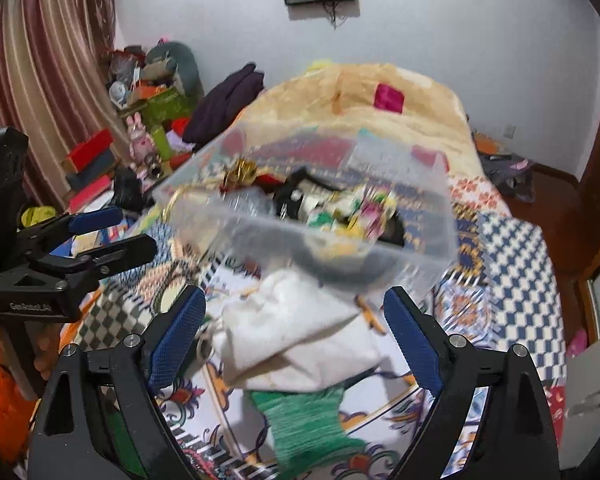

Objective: Organize soft objects
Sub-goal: 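Grasp the beaded bracelet with the left tool while the right grasps the white cloth, then lift the bracelet and cloth over the clear box and release both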

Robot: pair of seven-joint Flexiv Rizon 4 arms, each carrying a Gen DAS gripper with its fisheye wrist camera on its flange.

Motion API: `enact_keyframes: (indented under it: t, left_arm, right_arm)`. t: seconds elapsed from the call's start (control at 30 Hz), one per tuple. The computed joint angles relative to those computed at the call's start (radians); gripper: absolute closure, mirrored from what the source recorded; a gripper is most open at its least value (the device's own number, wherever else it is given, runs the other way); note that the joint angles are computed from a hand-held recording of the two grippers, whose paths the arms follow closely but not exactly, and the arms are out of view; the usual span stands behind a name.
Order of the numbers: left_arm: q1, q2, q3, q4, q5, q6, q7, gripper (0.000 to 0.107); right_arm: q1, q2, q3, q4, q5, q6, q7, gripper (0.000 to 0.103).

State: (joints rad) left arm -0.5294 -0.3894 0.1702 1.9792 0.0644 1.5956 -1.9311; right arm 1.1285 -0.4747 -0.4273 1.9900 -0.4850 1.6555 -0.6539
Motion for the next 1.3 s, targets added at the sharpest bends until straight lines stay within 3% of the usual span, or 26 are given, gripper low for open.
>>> enact_keyframes:
  t: [0.17,0.2,0.27,0.33,0.4,0.53,0.57,0.77,0.83,1.0,1.3]
  left_arm:
    - [-0.028,-0.024,0.039,0.001,0.024,-0.04,-0.036,0.006]
    - [-0.035,-0.029,0.049,-0.001,0.035,-0.038,-0.047,0.007]
    - [-0.036,-0.036,0.052,-0.004,0.046,-0.032,-0.056,0.014]
    - [0.001,-0.04,0.008,-0.001,0.035,-0.038,-0.032,0.026]
    - [0.029,-0.046,-0.026,-0.002,0.022,-0.044,-0.011,0.031]
    - [0.056,-0.061,-0.064,-0.002,-0.011,-0.055,0.03,0.053]
    - [0.04,-0.065,-0.043,-0.008,0.008,-0.049,0.012,0.054]
    - [0.049,-0.071,-0.056,-0.001,-0.014,-0.028,0.036,0.08]
    - [0.052,-0.073,-0.058,0.003,-0.025,-0.023,0.041,0.098]
    - [0.061,-0.063,-0.07,0.027,-0.048,0.008,0.062,0.101]
    - [-0.047,-0.013,0.026,0.035,-0.035,0.069,0.074,0.101]
  right_arm:
    - [-0.107,-0.017,0.139,-0.03,-0.011,-0.038,-0.023,0.015]
    - [-0.115,-0.017,0.151,-0.034,-0.018,-0.044,-0.021,0.02]
    - [-0.172,-0.023,0.219,-0.049,-0.023,-0.058,-0.034,0.029]
    - [-0.21,-0.028,0.263,-0.058,-0.025,-0.063,-0.035,0.037]
    - [-0.248,-0.033,0.306,-0.065,-0.022,-0.065,-0.041,0.044]
    - [-0.28,-0.037,0.343,-0.064,-0.013,-0.056,-0.039,0.064]
    - [-0.282,-0.036,0.344,-0.061,-0.011,-0.05,-0.038,0.066]
    - [-0.231,-0.028,0.282,-0.041,0.001,-0.019,-0.013,0.082]
    - [-0.2,-0.024,0.246,-0.033,0.005,-0.007,-0.007,0.086]
    - [-0.09,-0.005,0.118,0.006,0.038,0.046,-0.01,0.089]
    - [0.099,0.027,-0.079,0.045,0.163,0.1,-0.09,0.089]
